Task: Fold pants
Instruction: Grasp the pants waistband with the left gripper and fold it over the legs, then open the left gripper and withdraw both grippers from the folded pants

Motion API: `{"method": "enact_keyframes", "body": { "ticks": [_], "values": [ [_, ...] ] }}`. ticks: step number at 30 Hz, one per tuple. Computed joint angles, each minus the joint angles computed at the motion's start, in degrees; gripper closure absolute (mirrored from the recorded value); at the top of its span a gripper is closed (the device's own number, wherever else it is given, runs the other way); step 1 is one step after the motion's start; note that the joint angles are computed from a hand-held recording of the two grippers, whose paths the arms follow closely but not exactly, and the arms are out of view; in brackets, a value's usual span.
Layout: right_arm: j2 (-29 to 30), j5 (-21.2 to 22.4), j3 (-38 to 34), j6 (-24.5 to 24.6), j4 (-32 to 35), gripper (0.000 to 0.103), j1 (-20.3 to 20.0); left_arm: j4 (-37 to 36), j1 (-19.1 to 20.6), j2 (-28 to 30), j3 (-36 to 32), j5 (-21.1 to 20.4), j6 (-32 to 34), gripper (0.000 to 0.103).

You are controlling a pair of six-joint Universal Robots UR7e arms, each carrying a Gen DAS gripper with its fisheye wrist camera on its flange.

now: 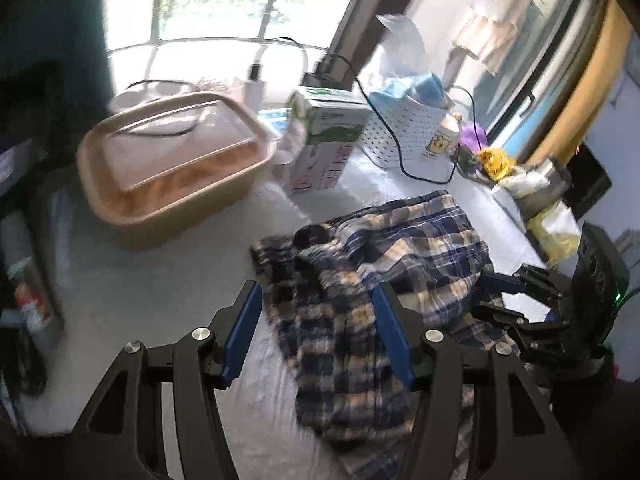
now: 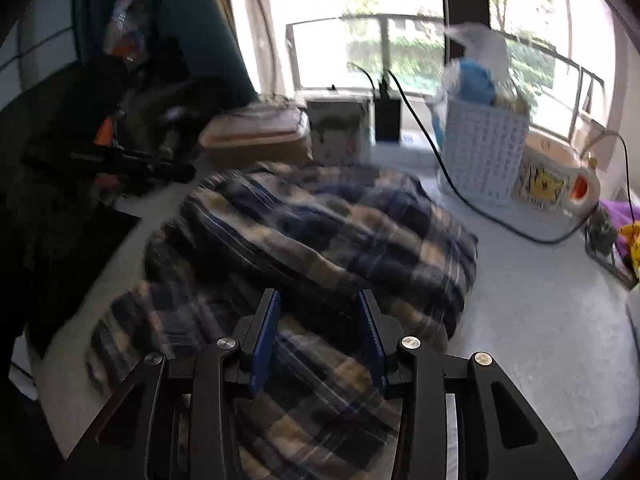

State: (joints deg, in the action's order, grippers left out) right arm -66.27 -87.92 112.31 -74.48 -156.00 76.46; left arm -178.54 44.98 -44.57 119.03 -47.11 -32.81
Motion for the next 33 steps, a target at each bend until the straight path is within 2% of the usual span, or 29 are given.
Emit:
{"method": "enact_keyframes", "body": {
  "ticks": [2,3,4,5,8,10,11,12,13,15,16,18,19,20,23,26,29,32,33],
  "values": [
    [0.8,-0.09,-0.54,1.22,-1.36,0.061,0.17,0.07,1.32,2.22,-2.51,-0.26,3.49,0.047],
    [1.19,0.04,-1.07,2.18,-1.95,0.061,0.33,1.47,1.97,3.37,-4.03,0.6,4.45,0.053],
    [1.35,0.24,-1.56,2.76,-1.86,0.061,0.4,2.37,2.51,4.09,-5.13,0.7,5.35,0.078],
    [1.52,0.97,-2.44,3.54,-1.33,0.061,0.54,3.0,3.06,4.41,-5.82,0.29,5.86,0.085],
    [2.45,2.33,-5.3,4.79,1.48,0.061,1.02,0.97,3.54,5.09,-6.2,0.94,7.63,0.091],
    [4.84,-0.28,-8.15,4.91,3.56,0.063,2.09,-0.81,2.83,5.48,-5.89,4.39,7.28,0.092],
    [6.58,-1.9,-9.46,5.18,3.22,0.072,2.56,-1.22,2.42,5.53,-5.76,6.1,7.12,0.092],
    [8.35,-3.3,-10.48,5.71,1.65,0.075,2.96,-1.13,1.93,5.67,-5.7,8.34,6.93,0.092],
    [10.06,-4.87,-11.43,6.22,-0.05,0.075,3.34,0.6,1.71,5.93,-6.04,10.08,6.42,0.092],
    [12.69,-6.69,-12.97,6.17,-2.32,0.076,3.78,4.75,2.21,6.42,-6.87,10.7,4.13,0.092],
    [13.88,-7.52,-13.38,5.52,-4.01,0.076,4.05,6.04,2.44,6.56,-7.02,10.81,2.71,0.087],
    [14.42,-8.3,-13.02,4.69,-6.21,0.076,4.5,6.16,2.29,6.47,-6.51,11.36,0.48,0.083],
    [14.35,-8.6,-12.76,4.6,-7.12,0.075,4.68,5.88,1.81,6.18,-6.1,11.78,-0.27,0.078],
    [14.16,-8.72,-12.4,4.48,-8.15,0.075,4.77,5.77,0.82,5.62,-5.4,13.06,-1.26,0.068],
    [11.96,-7.81,-10.67,4.99,-9.78,0.075,4.55,4.05,-2.57,3.87,-2.59,17.25,-3.87,0.046],
    [6.85,-2.29,-8.65,5.19,-4.26,0.075,3.37,-3.42,-5.79,3.14,0.5,17.32,-3.22,0.041],
    [2.26,0.79,-4.52,4.17,0.15,0.075,2.77,-5.21,-7.86,3.58,1.92,15.5,-4.28,0.041],
    [0.94,-0.76,-0.25,1.67,-1.27,0.075,2.52,-3.86,-7.89,5.57,1.25,12.17,-4.93,0.041],
    [1.23,-2.53,1.1,0.53,-2.88,0.075,2.34,-0.54,-7.35,6.45,0.56,11.53,-7.05,0.041]
  ]
}}
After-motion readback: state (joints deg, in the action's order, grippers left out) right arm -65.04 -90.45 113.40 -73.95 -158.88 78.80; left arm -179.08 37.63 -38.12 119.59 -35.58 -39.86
